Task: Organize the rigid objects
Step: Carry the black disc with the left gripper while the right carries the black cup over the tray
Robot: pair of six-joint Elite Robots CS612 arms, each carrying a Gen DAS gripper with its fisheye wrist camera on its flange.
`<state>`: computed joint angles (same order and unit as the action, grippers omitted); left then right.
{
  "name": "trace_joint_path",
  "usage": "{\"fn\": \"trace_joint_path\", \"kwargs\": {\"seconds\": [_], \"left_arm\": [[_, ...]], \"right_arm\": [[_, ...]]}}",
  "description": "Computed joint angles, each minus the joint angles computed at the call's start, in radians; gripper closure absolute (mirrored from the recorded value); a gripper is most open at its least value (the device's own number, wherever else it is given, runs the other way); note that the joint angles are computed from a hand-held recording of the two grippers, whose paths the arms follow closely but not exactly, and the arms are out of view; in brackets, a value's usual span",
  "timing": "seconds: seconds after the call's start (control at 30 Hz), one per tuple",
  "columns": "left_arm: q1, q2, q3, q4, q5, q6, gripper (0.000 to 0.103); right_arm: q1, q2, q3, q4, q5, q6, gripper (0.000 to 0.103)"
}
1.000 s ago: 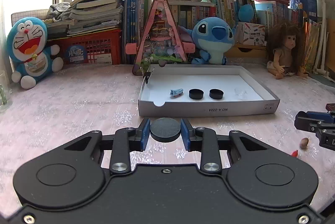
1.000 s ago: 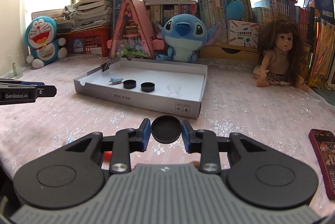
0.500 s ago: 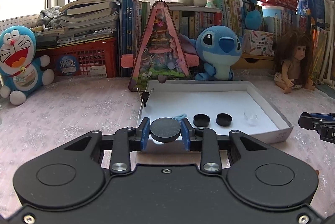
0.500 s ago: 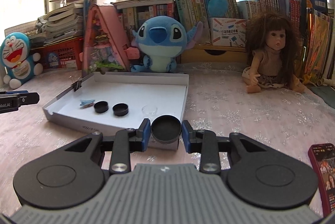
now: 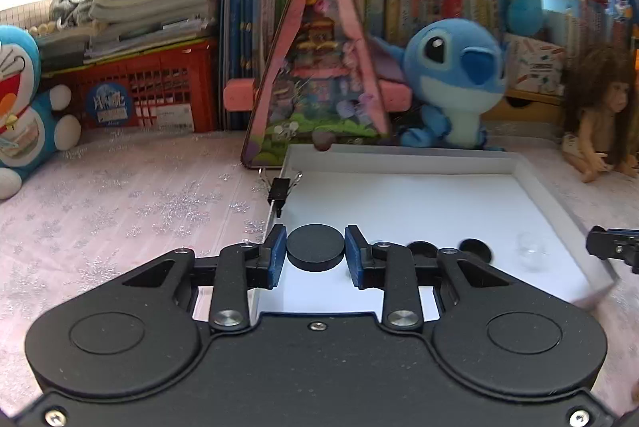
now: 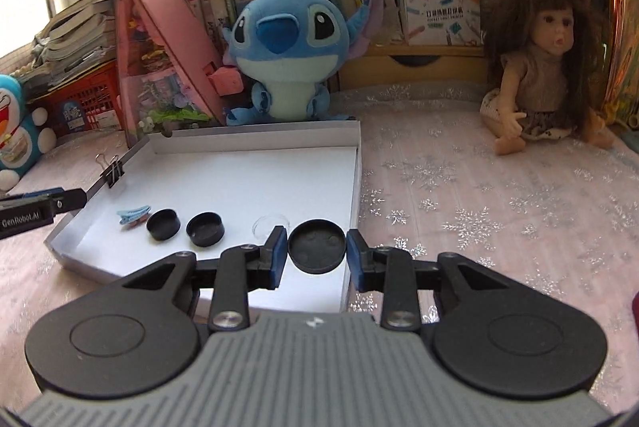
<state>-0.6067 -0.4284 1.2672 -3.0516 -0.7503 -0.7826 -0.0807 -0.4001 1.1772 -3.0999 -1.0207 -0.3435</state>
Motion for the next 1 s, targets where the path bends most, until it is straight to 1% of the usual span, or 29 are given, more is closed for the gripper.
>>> {"fn": "trace_joint_path", "kwargs": {"seconds": [0.07,0.17,0.4,0.7,0.83,1.0], "left_arm": [[0.008,0.008,-0.016,0.025,-0.005,-0.010,0.073],[0.015,0.021,-0.040,0.039,-0.011,0.003,0.073],[0.022,0.045,-0.081,0.078,-0.013,0.003,0.073],[0.026,0.066,-0.110,0.101,-0.034,0.013,0.073],[0.028,0.070,-0.118,0.124,-0.045,-0.003,0.073],[0.028,0.075,-0.125,0.132,-0.046,-0.003,0.073]], "right_arm": [[0.005,0.006,-0.021,0.031,-0.009,0.006,0.065],[0.012,0.016,-0.049,0.069,-0.021,0.021,0.065],[0.025,0.040,-0.103,0.135,-0.046,0.058,0.065],[0.040,0.051,-0.126,0.140,-0.088,0.034,0.065],[0.045,0.053,-0.127,0.133,-0.104,0.015,0.065],[0.047,0.054,-0.128,0.138,-0.104,0.002,0.066]]}}
